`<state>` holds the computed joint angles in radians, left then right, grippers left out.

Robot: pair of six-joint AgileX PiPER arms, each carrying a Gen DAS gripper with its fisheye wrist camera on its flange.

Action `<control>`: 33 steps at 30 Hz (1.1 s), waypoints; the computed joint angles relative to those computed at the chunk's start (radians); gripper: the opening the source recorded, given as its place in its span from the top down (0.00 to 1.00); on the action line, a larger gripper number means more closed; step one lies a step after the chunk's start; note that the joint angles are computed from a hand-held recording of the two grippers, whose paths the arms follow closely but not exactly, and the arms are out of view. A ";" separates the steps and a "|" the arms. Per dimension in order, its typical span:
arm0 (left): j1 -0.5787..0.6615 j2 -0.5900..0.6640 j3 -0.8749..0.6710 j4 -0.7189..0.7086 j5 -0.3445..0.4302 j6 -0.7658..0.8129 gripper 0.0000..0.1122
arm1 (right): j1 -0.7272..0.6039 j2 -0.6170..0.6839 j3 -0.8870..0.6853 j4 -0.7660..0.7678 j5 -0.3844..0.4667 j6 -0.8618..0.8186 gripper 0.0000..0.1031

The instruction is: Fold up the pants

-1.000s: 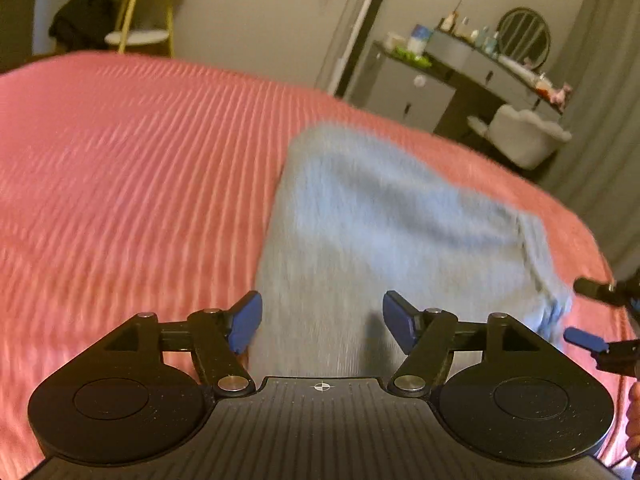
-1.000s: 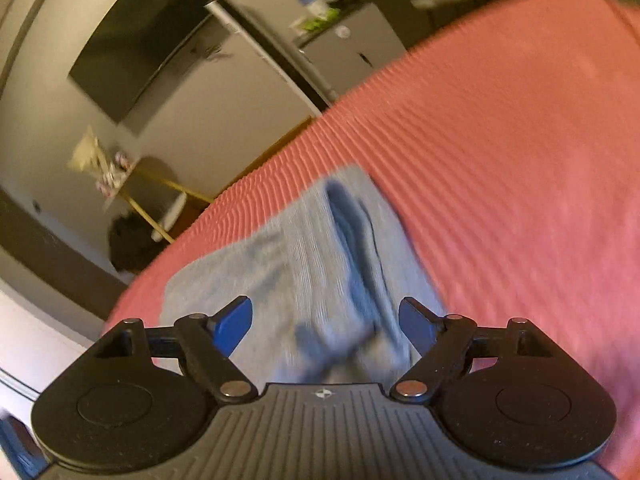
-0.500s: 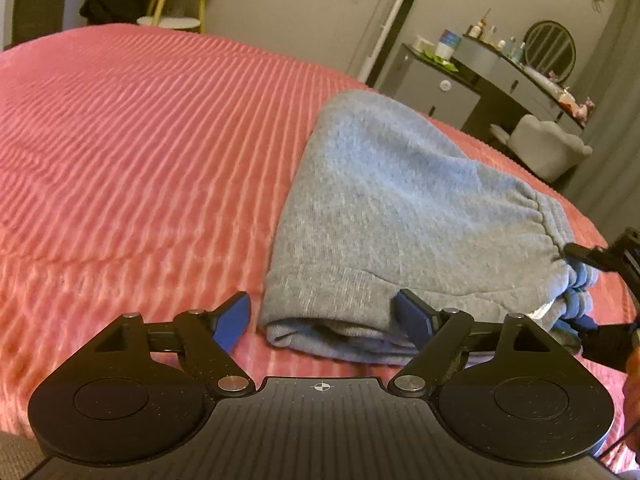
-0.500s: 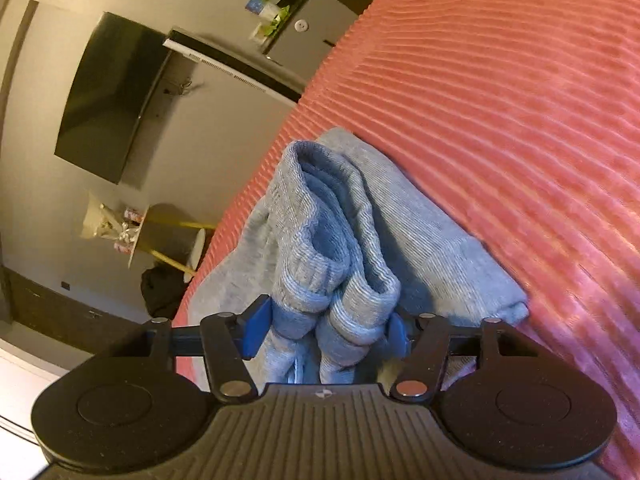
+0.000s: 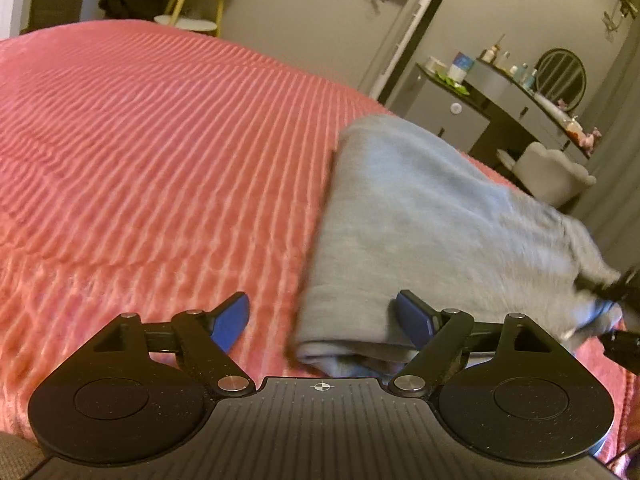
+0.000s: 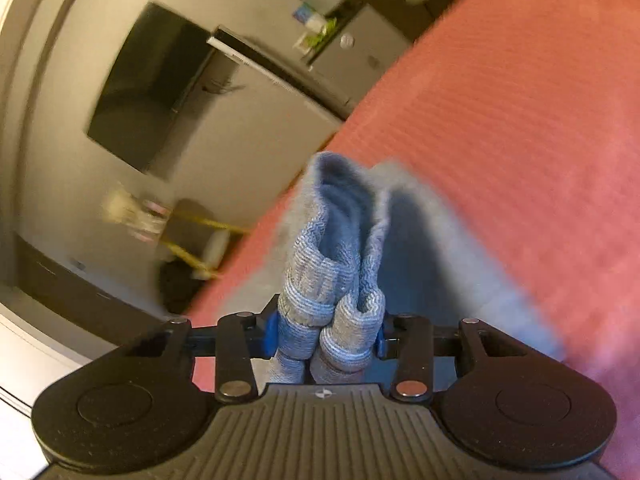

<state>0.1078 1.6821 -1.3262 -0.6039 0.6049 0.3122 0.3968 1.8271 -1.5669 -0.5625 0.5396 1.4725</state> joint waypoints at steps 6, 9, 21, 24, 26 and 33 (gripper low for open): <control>-0.015 -0.003 0.006 0.035 -0.025 -0.023 0.24 | 0.038 0.103 -0.170 -0.008 0.253 -0.138 0.44; -0.026 -0.006 0.013 0.054 -0.047 -0.042 0.24 | 0.081 0.057 -0.139 -0.135 0.308 -0.045 0.37; -0.004 -0.023 0.010 0.032 -0.017 -0.030 0.27 | 0.169 0.119 -0.197 -0.186 0.202 -0.330 0.68; -0.004 -0.065 0.038 -0.025 0.040 0.120 0.27 | 0.145 0.162 -0.220 -0.035 0.230 -0.400 0.68; -0.055 -0.096 0.065 0.042 0.038 0.158 0.27 | 0.142 0.120 -0.120 -0.085 0.139 -0.291 0.68; -0.187 -0.080 0.087 0.325 -0.067 -0.042 0.30 | 0.139 0.100 -0.048 -0.137 0.069 -0.211 0.68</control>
